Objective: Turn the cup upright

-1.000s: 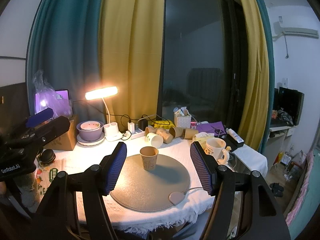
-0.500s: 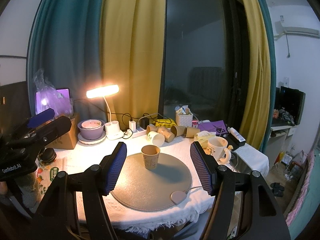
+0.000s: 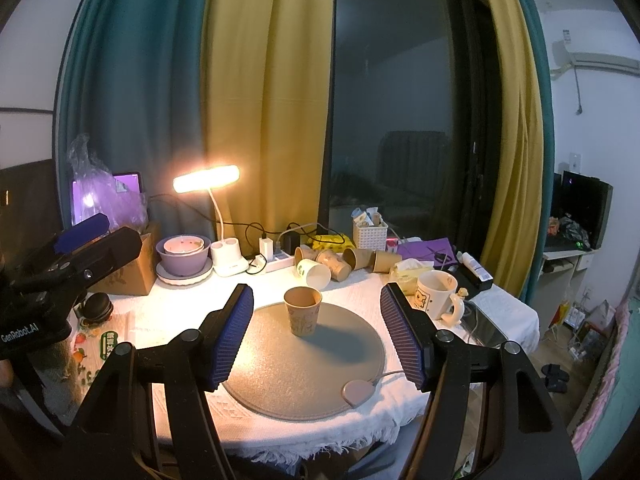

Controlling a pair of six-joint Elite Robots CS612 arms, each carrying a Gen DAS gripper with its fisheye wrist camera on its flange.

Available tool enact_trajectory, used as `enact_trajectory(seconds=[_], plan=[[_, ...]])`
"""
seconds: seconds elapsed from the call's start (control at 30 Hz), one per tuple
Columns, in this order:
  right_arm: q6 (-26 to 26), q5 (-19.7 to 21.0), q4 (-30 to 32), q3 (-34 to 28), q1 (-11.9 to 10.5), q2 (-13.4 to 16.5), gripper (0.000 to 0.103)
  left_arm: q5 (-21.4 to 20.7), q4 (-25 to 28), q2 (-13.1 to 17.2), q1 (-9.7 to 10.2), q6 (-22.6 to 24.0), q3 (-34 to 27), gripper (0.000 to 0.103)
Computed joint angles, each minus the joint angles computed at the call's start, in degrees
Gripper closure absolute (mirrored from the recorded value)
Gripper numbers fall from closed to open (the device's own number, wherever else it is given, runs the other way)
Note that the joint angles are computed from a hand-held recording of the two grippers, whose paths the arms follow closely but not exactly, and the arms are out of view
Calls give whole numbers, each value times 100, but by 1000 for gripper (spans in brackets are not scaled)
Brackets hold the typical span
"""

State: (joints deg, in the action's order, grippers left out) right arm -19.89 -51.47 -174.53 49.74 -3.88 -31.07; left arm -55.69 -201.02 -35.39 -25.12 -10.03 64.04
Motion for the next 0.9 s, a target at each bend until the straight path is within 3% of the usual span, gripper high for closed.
enact_trajectory(seconds=[0.73, 0.9], plan=[[-42, 11, 11, 22, -2, 6, 34, 49, -8, 30, -11, -14, -31, 8], [-44, 13, 22, 9, -3, 12, 34, -27, -229, 56, -12, 201, -42, 8]])
